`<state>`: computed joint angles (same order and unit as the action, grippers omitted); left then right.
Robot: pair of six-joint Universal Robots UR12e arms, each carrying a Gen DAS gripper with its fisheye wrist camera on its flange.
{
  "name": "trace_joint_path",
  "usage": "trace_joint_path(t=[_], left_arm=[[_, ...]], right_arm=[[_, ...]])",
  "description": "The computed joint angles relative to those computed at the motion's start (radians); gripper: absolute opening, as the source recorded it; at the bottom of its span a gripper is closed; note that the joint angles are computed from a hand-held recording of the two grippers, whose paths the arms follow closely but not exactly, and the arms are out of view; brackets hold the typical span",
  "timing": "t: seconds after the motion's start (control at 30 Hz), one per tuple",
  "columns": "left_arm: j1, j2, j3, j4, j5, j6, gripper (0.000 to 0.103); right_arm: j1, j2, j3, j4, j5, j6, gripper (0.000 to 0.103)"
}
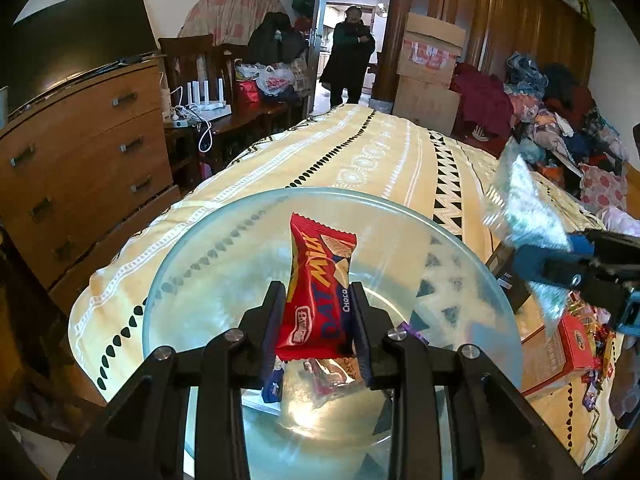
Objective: Organize snacks
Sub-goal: 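Open both tools to drop the snacks into the bowl and swing back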
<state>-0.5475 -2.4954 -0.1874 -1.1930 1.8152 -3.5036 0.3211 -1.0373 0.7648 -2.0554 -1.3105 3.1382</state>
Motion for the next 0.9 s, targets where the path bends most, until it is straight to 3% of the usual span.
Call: trace_joint_path(t=[0.2,0.3,0.53,0.6,0.7,0.8,0.83,0.9], left_arm=[[-0.001,-0.005,0.007,0.000,0.016,0.001,0.034],[-0.003,0.009,-0.023,0.015,0.048,-0.017,0.070],[-0.007,0.050,-0.107,0.084,0.082,-0.030,0.076],[-0.014,0.071,-0.148,0.144,0.103,-0.013,0.076],[-0.043,0.101,-0.217,0.345,0.172,0.058,0.078],[-0.083,0.098,-0.226,0.557,0.232,0.169,0.103],[-0.101,0.084,-0.211,0.634,0.256,0.226,0.103],[-0.126,0.048,-0.150,0.709,0.260,0.307,0.103]], right_arm=[[0.005,0.015,-0.024,0.039,-0.003,-0.008,0.050],[0.010,0.021,-0.039,0.067,-0.006,-0.029,0.056],[0.007,-0.008,0.007,-0.008,0.003,-0.001,0.064],[0.002,-0.042,0.063,-0.081,0.017,0.014,0.064],[-0.006,-0.110,0.173,-0.238,0.029,0.033,0.068],[-0.014,-0.204,0.328,-0.478,0.003,0.052,0.093],[-0.014,-0.246,0.398,-0.579,-0.043,0.056,0.101],[-0.005,-0.306,0.505,-0.730,-0.165,0.051,0.103]])
